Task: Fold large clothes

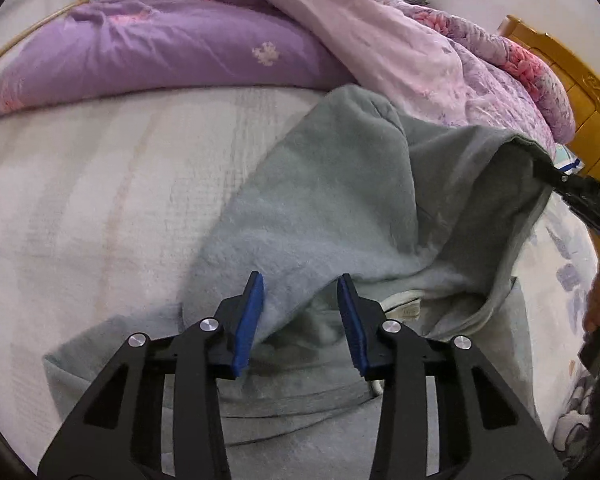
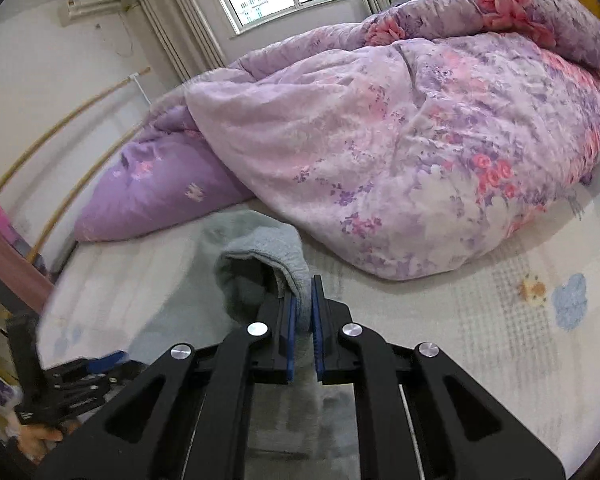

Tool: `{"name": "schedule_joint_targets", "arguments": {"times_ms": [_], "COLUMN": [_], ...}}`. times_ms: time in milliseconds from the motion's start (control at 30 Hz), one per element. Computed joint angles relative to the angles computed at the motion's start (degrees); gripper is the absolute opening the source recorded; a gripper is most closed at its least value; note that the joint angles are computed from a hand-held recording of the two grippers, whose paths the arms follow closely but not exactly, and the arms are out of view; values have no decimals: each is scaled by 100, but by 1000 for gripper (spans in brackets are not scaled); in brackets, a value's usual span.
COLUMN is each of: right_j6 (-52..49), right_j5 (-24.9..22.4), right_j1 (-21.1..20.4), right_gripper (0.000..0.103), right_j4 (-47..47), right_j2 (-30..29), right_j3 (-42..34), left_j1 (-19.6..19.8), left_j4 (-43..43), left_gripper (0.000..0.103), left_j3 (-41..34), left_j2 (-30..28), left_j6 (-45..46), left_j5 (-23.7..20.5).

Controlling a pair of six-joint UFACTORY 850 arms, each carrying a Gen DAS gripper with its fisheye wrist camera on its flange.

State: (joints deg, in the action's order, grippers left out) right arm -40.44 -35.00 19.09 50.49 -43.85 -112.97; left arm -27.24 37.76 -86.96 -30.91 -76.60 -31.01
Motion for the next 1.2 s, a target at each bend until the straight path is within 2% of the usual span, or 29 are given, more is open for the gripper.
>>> {"name": "schedule_joint_targets", "arguments": {"times_ms": [33, 100, 167, 200, 267, 333, 433, 600, 700, 767, 833, 867, 933, 967, 1067, 1133, 1167, 1200], "right_j6": [-104, -261, -361, -425, -478, -585, -650, -1081, -1592, -1829, -1984, -2096, -2199, -2135, -1665, -1569, -1568, -1628], "right_j5": [-3, -87, -174, -164, -248, -313, -335, -505, -710, -791, -906, -873, -694, -631, -852, -1119, -1197, -1267], "right_j1": [2, -36, -62, -68, -98, -145, -199, -330, -429, -472, -516, -518, -469, -453, -490, -551, -580, -607], "right_gripper": [6, 6, 6, 6, 6, 6, 6, 6, 6, 7, 7, 7, 7, 10, 11, 14, 22, 36], "right_j4": [76, 304, 368, 366, 408, 541, 644, 1096, 1380, 1452, 1413, 1368, 1014, 809, 295, 162, 172, 215], "right_j2": [76, 173, 252, 294, 305, 358, 470, 889, 1402, 1730, 2097, 2297, 2655, 2759, 2762, 2764, 2812, 2882], "right_j3": [93, 210, 300, 346, 364, 451, 623, 1190, 1897, 2357, 2899, 3194, 3783, 4008, 4279, 4293, 4291, 4269], "left_j1": [-85, -151, -149, -145, -159, -183, -228, -436, -633, -791, -1047, -1156, -1332, -1388, -1508, -1580, -1575, -1549], "left_j4": [97, 118, 91, 182, 389, 568, 1019, 2326, 2618, 2594, 2576, 2508, 2329, 2276, 2273, 2420, 2494, 2547], "left_gripper": [39, 39, 39, 38, 14, 8, 6, 5, 5, 6, 6, 6, 6, 6, 6, 11, 18, 23], "left_j3": [-304, -692, -840, -798, -688, -643, -229, 1204, 1910, 2501, 2878, 2962, 3244, 3396, 3660, 3670, 3642, 3575], "left_j2": [-199, -474, -592, -566, -485, -453, -129, 1126, 1747, 2223, 2475, 2514, 2661, 2734, 2942, 3036, 3104, 3144], "left_j6": [171, 377, 362, 179, -47, -96, -780, -2879, -3540, -3892, -4077, -4121, -4274, -4387, -4559, -4577, -4548, -4479], "left_j5": [-512, -1076, -1327, -1301, -1251, -1418, -1438, -1015, -1031, -866, -951, -1040, -910, -819, -595, -654, -643, -656]}}
